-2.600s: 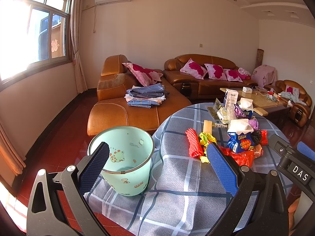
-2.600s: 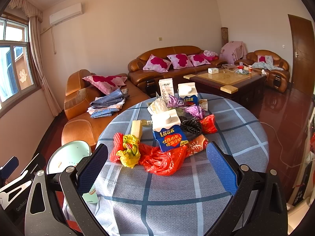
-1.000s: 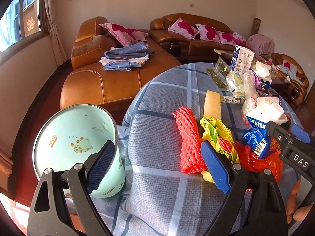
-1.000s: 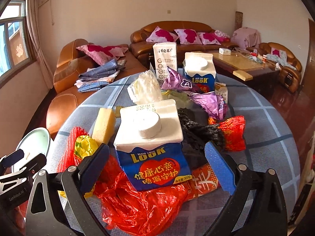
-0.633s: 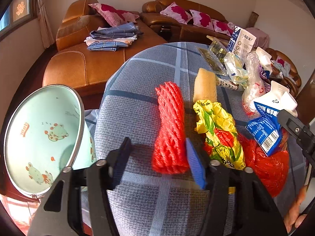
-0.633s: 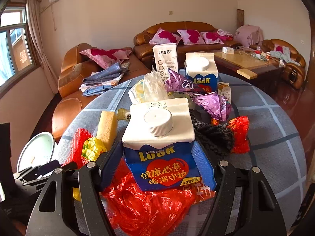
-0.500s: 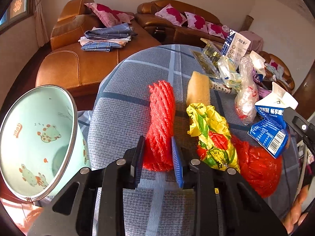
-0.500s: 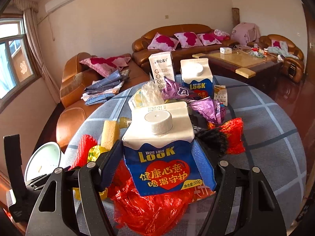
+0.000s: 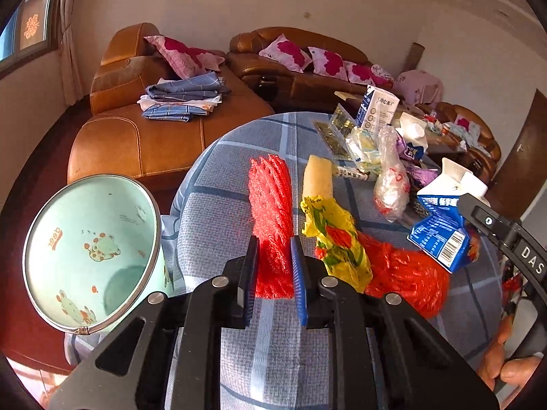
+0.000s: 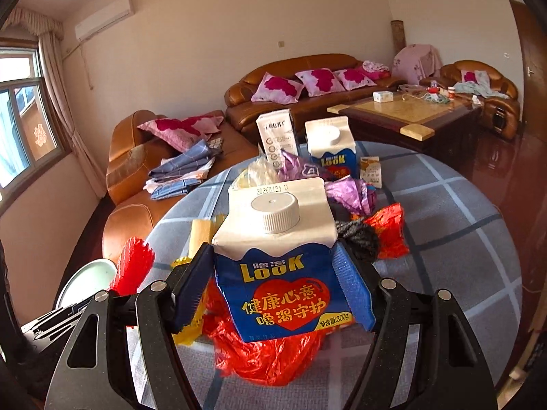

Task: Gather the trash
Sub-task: 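Carry the red net and LOOK carton to the green wastebasket and release both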

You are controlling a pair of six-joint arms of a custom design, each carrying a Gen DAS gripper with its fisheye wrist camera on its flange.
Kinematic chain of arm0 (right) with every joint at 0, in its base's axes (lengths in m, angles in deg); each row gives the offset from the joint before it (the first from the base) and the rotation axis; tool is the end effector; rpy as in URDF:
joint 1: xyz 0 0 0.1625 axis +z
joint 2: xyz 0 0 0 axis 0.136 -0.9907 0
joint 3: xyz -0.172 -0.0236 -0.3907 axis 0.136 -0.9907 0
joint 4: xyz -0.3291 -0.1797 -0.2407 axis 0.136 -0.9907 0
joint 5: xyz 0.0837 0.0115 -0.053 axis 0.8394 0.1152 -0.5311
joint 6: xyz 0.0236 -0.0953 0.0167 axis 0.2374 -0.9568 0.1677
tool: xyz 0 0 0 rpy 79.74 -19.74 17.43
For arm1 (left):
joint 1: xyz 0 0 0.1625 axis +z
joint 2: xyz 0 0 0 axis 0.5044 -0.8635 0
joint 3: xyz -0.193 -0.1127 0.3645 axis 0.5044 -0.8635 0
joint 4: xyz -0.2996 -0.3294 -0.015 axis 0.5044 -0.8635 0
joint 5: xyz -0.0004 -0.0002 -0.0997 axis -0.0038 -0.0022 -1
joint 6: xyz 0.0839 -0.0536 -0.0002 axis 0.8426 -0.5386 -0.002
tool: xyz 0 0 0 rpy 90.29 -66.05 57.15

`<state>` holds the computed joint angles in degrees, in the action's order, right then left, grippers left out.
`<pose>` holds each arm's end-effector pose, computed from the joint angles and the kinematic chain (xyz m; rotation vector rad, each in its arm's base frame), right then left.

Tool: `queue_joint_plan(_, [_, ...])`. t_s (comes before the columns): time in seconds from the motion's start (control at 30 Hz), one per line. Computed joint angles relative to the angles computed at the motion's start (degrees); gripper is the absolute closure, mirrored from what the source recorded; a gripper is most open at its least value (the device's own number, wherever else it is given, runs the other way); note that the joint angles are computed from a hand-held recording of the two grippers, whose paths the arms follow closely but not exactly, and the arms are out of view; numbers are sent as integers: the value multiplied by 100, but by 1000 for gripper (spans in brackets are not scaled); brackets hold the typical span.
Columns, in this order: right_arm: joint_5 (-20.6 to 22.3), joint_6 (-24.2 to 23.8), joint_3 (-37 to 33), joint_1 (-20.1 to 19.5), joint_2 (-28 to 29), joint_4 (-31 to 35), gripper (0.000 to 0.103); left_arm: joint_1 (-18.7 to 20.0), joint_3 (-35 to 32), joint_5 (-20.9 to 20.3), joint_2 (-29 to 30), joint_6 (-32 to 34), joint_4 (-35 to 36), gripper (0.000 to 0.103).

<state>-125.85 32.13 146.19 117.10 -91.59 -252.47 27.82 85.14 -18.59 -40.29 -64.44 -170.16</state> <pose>0.3403 -0.3825 -0.0454 0.3431 -2.2794 1.2701 -0.0117 -0.4025 0.2748 0.3919 2.3606 -0.9854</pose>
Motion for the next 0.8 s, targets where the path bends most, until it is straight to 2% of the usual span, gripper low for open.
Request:
queue_joint_plan(0.27, [-75,-97,-59,368,60,-70,32,-417,478,421,-882,-53,388,85])
queue_joint_plan(0.47, [13,-289,-317,722,243,65,32,-489,553,710,-1859,-91,900,85])
queue_joint_plan(0.67, [176,-287,-720,915,488,614,32,-306,516,1210,-2431,206,965,85])
queue_joint_plan(0.8, [358,-271,-943,959,638,915,33,46,405,1231,-2560,474,756,85])
